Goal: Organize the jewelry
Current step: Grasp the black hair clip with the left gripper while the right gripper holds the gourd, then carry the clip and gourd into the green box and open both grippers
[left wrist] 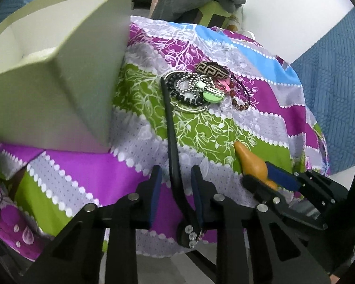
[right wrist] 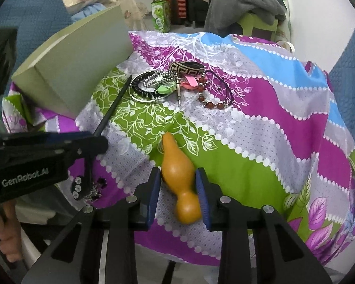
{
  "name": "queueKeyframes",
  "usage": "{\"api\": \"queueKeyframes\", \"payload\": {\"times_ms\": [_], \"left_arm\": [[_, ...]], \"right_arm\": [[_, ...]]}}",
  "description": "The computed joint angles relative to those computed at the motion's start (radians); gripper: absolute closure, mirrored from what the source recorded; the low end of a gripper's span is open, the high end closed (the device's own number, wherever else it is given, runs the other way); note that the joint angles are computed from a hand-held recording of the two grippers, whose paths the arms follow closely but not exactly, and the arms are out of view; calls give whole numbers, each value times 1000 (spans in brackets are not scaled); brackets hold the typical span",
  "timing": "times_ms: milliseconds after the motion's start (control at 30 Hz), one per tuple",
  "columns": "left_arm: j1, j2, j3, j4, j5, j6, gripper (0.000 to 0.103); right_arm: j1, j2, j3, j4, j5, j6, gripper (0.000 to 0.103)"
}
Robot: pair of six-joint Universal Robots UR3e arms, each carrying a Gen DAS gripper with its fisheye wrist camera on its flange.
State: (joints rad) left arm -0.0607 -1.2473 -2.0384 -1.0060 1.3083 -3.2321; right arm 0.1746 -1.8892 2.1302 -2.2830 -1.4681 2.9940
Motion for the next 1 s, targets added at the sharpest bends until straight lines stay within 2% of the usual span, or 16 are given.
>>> {"api": "queueKeyframes", "payload": {"times_ms": [233,367,500,767,1000], "left_arm": [[-71,-80,27,87,88,5,84],[-81,-102,25,130,113,6,92],[-71,-108,33,124,99,24,95],[-9,-55,59,11,12,52,95],[20,-9,149,-121,-27,93,96]], "right_arm": [[34,25,-11,-11,-38,27,76],[33,34,-22,-16,-48,70,76],[7,52,-48,-14,-39,144,76],[-5,33,-94,42,-32,246,76],[7,29,-187,128,-60,279,76]]}}
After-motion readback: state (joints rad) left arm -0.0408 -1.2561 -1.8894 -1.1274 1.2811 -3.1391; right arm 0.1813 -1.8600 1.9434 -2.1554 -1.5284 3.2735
